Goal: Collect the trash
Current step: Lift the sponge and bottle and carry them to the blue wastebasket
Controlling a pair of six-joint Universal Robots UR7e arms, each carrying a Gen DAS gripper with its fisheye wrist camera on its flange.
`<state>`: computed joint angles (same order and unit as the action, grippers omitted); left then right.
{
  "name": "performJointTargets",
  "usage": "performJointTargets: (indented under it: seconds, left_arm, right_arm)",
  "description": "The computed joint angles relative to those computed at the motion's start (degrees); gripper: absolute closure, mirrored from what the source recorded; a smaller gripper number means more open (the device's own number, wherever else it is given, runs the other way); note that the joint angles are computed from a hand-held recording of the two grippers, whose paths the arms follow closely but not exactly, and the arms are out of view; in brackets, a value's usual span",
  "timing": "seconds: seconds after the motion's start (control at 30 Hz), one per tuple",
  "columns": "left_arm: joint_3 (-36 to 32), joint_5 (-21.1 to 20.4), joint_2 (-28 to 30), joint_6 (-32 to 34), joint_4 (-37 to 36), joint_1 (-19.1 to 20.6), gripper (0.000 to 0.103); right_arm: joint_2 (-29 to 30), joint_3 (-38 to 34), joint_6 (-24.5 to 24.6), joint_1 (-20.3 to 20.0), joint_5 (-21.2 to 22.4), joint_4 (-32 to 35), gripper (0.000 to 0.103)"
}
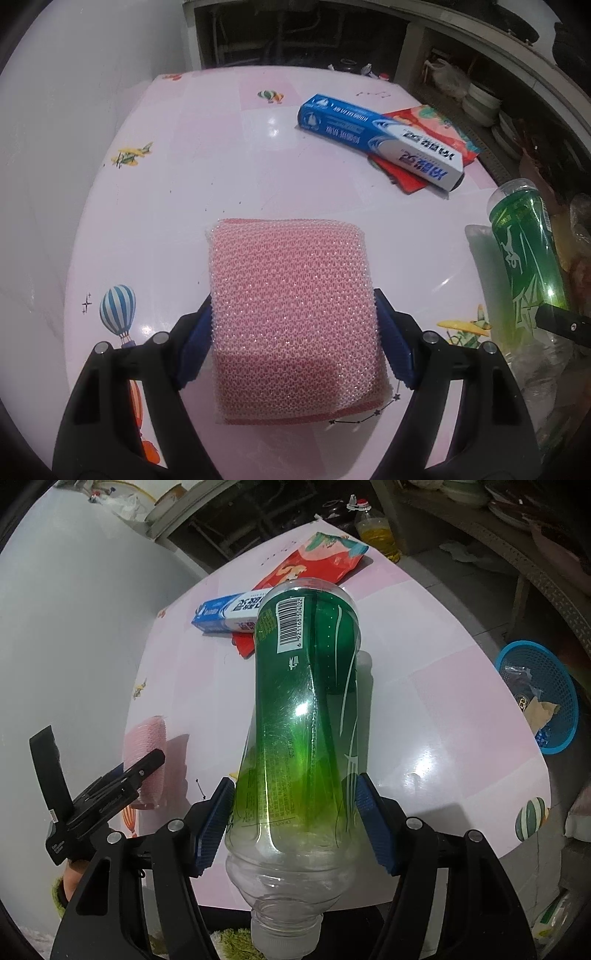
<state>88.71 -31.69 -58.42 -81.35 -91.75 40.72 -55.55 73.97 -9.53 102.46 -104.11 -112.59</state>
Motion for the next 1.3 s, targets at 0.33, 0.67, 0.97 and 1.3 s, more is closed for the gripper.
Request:
performJointTargets:
  seconds: [0.33, 0.67, 0.97, 1.3]
  left_arm:
    - [-3.3, 3.7, 2.0, -0.4, 5.0, -2.2, 0.028]
    - [-6.3, 6.0, 4.5, 2.9, 5.2, -3.5, 0.028]
    - [-11.1, 8.5, 9.7, 14.3, -1.7, -4.4, 0.028]
    - [-17.2, 9.4, 15.6, 24.3, -6.8, -4.5, 0.028]
  right_arm:
    - [-2.4, 2.3, -0.5, -0.2, 0.1, -2.6, 0.038]
    - [-5.7, 5.5, 0.8, -1.5, 1.6, -5.8, 0.038]
    - [-9.1, 5.9, 0.9, -2.4, 2.4, -10.0, 0.038]
    - [-11.0, 6.2, 1.9, -4.1, 2.8, -11.7, 0.038]
